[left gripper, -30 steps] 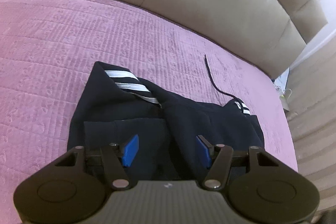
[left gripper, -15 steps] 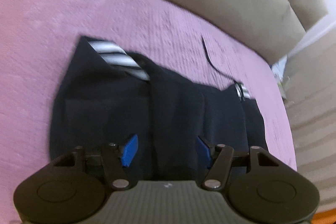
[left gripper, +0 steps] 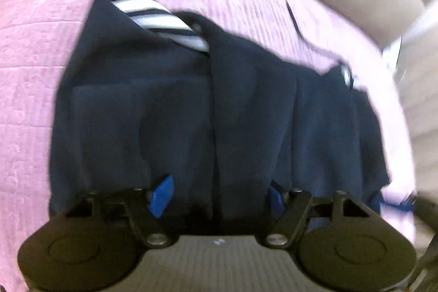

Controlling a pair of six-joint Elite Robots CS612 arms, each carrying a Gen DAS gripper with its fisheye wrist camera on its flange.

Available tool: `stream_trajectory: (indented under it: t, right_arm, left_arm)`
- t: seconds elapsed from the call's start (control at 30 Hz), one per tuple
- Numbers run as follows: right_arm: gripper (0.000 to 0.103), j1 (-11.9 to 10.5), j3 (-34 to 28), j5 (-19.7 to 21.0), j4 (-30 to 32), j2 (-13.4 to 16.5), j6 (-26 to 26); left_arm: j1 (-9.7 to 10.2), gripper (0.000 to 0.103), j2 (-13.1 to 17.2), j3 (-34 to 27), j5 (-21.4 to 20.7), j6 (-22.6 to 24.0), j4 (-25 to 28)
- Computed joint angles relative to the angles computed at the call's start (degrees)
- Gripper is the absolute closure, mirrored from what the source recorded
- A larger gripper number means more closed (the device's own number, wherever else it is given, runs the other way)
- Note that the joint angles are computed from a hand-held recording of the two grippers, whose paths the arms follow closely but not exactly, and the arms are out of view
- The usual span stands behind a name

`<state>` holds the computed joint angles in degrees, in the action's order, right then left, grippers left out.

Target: Fold large clothes

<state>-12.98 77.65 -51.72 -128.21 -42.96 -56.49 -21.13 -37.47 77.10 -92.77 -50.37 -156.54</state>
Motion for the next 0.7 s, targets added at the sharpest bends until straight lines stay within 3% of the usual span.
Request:
stream_trajectory:
  t: [0.07,0.13,0.2,0.27,0.37,0.47,0.53,0.6,0.67,0.7]
  right_arm:
    - [0.024,0.2,-3.6,2.9,-8.1,1.7,5.0]
    - [0.027,1.4,-8.5,1.8,-13.8,4.9,9.4]
    - [0.045,3.1,-14.6,-1.8,-16.6,8.8,13.5]
    - [0.072,4.5,-19.7,-5.0,-15.8,12.0,14.9]
    - [0.075,6.2,-23.2,-10.4,-15.5,15.0,15.2]
    - [0.075,7.3,-22.4,-17.6,-19.0,15.8,11.8]
    - [0.075,7.3,-21.4,-19.9,-21.5,15.8,11.6]
    - [0.076,7.3,-21.6,-20.0,-20.9,16.2,13.5]
    - [0.098,6.9,-21.1,-18.7,-20.9,15.8,15.9]
    - [0.098,6.3,-20.1,-16.8,-22.6,15.3,17.2]
  left_arm:
    - [0.5,0.03,-0.4,1.1,-0.1,-2.4,-2.5]
    - [0.8,0.03,-0.4,1.7,-0.4,-4.3,-4.1]
    - [0.98,0.03,-0.3,1.9,-1.3,-5.1,-4.9]
    - [0.87,0.03,-0.3,2.1,-1.0,-4.5,-4.9]
    - [0.65,0.03,-0.2,1.5,-0.2,-3.7,-3.9]
    - [0.87,0.03,-0.1,1.2,-0.3,-3.3,-3.7]
    - [0.91,0.03,-0.6,1.7,-0.6,-3.8,-4.0]
    - [0.95,0.03,-0.4,1.5,-0.3,-4.0,-4.2]
    - [0.89,0.031,-0.6,1.7,0.1,-4.0,-4.5]
    - [0.87,0.031,-0.9,1.9,0.5,-3.9,-4.7]
